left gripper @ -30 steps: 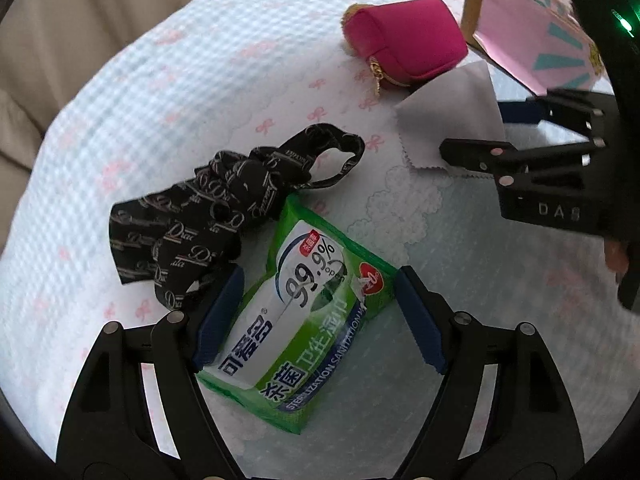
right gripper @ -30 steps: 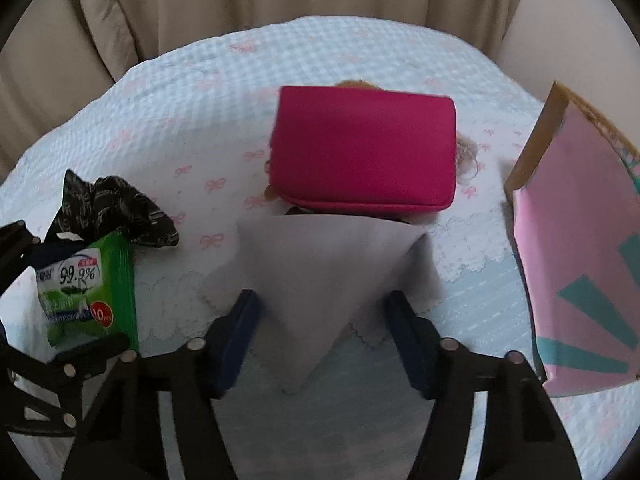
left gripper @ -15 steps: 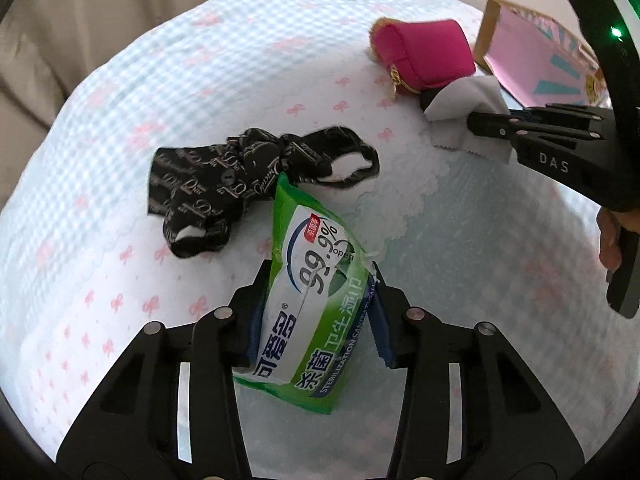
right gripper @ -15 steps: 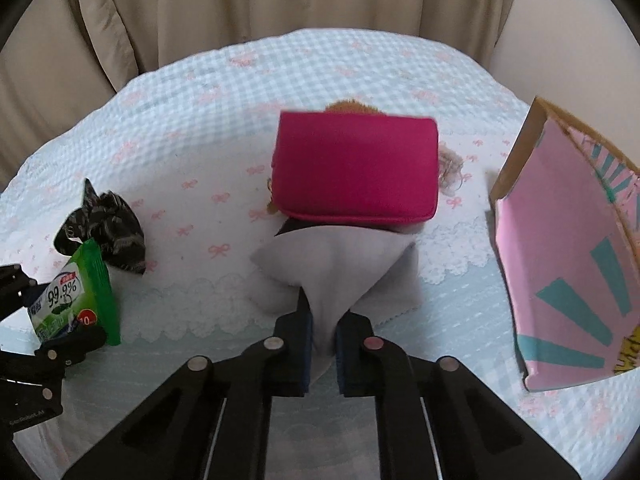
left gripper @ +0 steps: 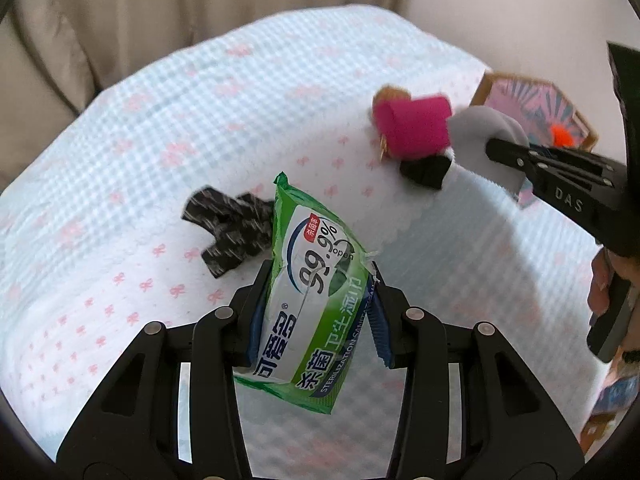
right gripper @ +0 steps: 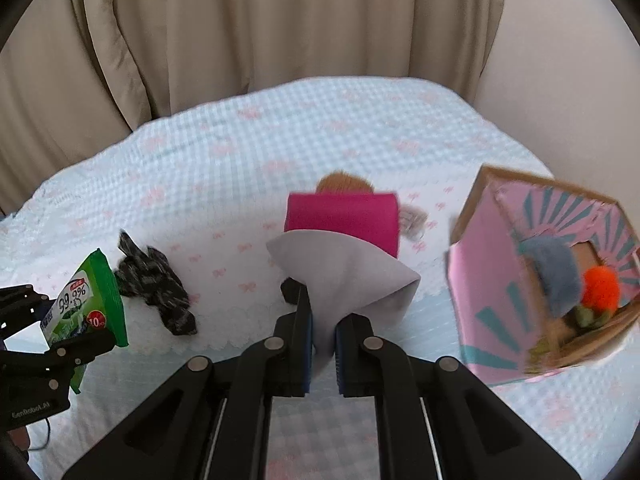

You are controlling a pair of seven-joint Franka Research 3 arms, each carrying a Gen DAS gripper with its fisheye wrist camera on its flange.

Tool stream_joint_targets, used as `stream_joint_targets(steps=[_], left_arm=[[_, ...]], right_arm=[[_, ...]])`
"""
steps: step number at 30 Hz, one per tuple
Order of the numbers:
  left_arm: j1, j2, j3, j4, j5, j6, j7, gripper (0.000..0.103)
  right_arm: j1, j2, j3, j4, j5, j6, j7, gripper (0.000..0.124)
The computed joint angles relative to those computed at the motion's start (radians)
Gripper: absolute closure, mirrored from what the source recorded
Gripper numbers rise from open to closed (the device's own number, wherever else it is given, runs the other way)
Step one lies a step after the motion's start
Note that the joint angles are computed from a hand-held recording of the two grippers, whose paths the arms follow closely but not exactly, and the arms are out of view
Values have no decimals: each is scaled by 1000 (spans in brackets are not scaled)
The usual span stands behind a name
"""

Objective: Organize soft objects
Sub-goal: 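Grasp the green wipe pack with the left tool while the right tool grasps the grey cloth, then carry the wipe pack and grey cloth into the box and release both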

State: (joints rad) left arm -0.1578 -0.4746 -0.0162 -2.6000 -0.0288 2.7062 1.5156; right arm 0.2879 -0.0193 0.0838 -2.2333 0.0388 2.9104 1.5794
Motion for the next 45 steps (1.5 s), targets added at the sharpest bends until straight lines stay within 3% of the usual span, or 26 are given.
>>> stream_joint_targets(steps=[14, 24, 30, 36, 41, 45], left_arm=[[17, -128, -119, 223, 100, -232, -290, 64], [2, -53, -259, 483, 221, -415, -627, 64], [-23, 115, -355, 666, 327, -469, -867, 64], [-87, 397, -420, 945, 482, -543, -1011, 64], [-184, 625, -398, 1186, 535, -618, -1021, 64], [-259, 826, -359, 1415, 519, -685, -960, 64]], right_arm=[[-21, -259, -59, 26, 219, -182, -240, 116], [-73, -312, -174, 174, 399, -413, -516, 116], [-147, -239, -251, 309, 510, -572, -715, 116], [-249, -107, -285, 467, 580, -708, -842, 116], [-340, 21, -271, 595, 597, -790, -894, 116], [-405, 122, -241, 695, 588, -833, -894, 116]])
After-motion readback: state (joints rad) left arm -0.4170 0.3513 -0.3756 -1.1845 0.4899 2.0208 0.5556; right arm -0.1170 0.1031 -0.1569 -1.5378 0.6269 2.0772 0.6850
